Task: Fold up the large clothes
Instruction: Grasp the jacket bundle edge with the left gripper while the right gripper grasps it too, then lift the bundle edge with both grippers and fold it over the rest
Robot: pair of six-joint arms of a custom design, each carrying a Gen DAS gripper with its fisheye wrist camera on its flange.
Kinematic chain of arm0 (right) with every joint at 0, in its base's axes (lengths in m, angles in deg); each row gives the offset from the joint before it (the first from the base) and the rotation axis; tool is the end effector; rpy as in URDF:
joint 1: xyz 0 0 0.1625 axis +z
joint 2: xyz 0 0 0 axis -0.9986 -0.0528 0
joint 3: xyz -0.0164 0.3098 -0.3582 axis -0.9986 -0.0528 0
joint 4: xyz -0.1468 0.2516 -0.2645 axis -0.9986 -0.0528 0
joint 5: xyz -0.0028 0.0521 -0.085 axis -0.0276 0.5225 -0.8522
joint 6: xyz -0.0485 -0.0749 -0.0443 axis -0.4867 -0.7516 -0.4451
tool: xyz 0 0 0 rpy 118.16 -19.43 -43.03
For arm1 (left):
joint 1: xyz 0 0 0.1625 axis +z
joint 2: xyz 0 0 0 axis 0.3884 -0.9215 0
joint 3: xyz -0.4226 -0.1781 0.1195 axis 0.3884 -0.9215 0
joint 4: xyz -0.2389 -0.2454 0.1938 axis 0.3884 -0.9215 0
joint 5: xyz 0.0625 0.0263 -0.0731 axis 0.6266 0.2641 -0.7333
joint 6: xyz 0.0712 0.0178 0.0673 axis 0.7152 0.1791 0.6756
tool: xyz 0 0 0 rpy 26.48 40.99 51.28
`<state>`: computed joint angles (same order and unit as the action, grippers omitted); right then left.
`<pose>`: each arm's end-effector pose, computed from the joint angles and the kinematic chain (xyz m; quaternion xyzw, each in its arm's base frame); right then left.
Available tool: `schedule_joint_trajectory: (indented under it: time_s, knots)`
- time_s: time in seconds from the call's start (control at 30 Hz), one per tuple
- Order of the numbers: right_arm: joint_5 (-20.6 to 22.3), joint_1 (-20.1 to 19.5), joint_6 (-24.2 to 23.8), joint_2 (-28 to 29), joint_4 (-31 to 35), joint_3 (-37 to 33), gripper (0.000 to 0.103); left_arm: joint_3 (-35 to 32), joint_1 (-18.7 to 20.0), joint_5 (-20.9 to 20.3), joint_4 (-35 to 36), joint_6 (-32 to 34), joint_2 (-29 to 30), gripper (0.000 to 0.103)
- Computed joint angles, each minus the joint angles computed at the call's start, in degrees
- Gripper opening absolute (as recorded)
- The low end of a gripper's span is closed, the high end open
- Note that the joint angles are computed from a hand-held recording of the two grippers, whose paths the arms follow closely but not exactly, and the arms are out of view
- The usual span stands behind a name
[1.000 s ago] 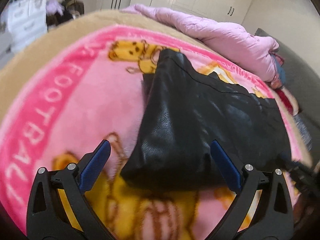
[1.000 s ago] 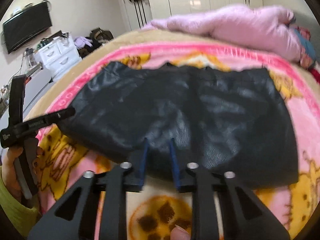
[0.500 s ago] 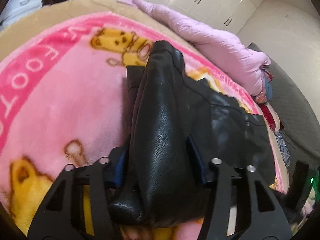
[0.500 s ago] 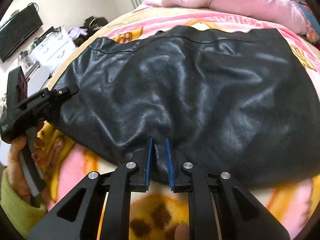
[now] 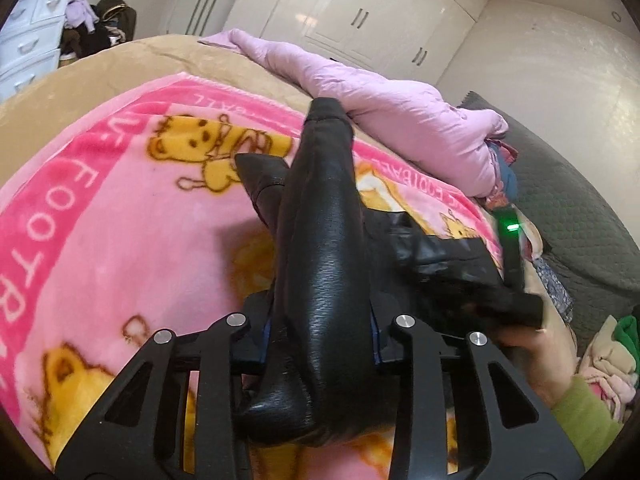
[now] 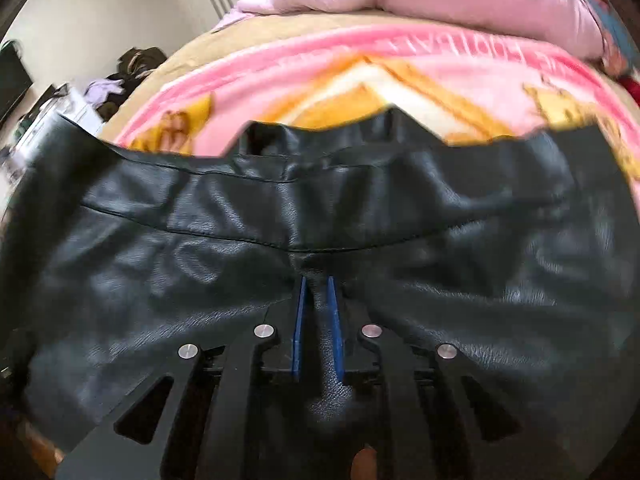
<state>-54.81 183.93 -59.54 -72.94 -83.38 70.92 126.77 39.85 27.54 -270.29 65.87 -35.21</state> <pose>0.1944 -0.8145 0.0623 0.1754 -0.9377 0.2050 0.2190 -0.1161 -0.6373 0.2180 0.0744 0.8849 -0.4301 0.1628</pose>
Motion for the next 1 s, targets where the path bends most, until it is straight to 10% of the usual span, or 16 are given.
schedule_joint_trajectory:
  time_s: [0.13, 0.27, 0.37, 0.57, 0.77, 1.0]
  knots:
    - [-1.6, 0.9, -4.5, -1.1, -1.6, 2.1, 0.01, -0.2, -1.1, 0.7, -2.0, 1.5, 0.6, 0.024]
    - [9.6, -0.8, -3.0, -10.0, -1.4, 12.9, 0.011, 0.0, -2.5, 0.9, -2.6, 3.3, 0.5, 0.022]
    - [9.9, -1.8, -4.3, -14.7, -1.2, 20.9, 0.011, 0.0, -3.8, 1.4, -3.1, 4.6, 0.8, 0.022]
    - [6.1, -1.7, -4.7, -12.5, -5.4, 23.0, 0.013, -1.2, -6.3, 3.0, -2.6, 5.7, 2.5, 0.019]
    - [14.3, -4.0, 1.1, -17.8, -2.7, 24.5, 0.017, -3.3, -8.4, 4.2, -0.4, 7.1, 3.8, 0.015]
    - [25.5, -6.6, 6.8, -24.1, -1.9, 25.5, 0.056, -5.6, -10.8, 5.2, 0.5, 9.9, 6.9, 0.015]
